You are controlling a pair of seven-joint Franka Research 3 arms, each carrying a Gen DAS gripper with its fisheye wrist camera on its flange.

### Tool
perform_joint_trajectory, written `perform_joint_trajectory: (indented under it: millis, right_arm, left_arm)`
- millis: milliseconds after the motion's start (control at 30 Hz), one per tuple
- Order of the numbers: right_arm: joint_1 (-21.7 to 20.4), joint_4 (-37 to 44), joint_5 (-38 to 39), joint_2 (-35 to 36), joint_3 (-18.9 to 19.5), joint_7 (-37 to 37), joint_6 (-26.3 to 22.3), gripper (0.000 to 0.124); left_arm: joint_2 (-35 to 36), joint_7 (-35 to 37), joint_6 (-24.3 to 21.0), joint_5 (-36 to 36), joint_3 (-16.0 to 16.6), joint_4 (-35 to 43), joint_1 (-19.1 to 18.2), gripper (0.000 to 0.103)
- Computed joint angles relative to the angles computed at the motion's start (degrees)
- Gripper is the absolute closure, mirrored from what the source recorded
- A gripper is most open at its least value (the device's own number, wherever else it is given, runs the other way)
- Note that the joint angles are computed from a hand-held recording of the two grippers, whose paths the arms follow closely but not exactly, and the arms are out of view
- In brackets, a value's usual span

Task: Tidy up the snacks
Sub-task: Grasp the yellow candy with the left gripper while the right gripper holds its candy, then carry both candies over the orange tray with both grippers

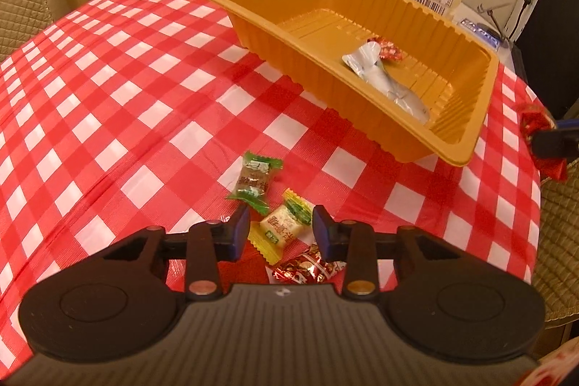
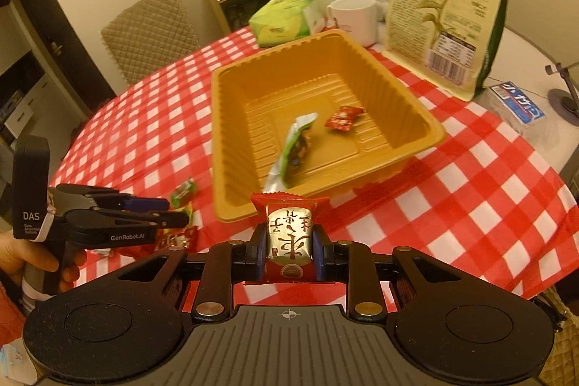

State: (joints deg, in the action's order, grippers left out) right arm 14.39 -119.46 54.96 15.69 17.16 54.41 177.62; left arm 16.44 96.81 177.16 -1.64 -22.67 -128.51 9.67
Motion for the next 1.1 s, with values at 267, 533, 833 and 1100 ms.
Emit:
perform_joint_trajectory:
  millis: [267, 533, 833, 1100]
  right_arm:
    - [-0.7, 1.23, -0.38, 1.07, -0.47, 0.26, -0.88, 0.098]
    - [-1.01, 2.15, -0.76, 1.79, -0.54, -0.02, -1.37, 0.098]
    - [-1.53, 1.52, 0.3, 1.27, -0.2, -1.14, -1.25, 0.098]
    - [-2.75, 1.36, 5.22, 0.59, 0.88, -6.27, -1.37, 0.098]
  left_arm:
    - [-0.36, 2.13, -1.73, -1.82, -2.28, -0.33, 1.58, 0.072]
    - [-0.23, -0.89, -2.67, -2.04, 1.74, 0.68, -2.74, 0.075]
    - [0.03, -8.52, -2.43, 3.86, 7.48, 1.42, -8.25, 0.085]
    - [-2.5, -12.85, -1.34, 5.67, 8.24, -0.89, -8.87, 0.085]
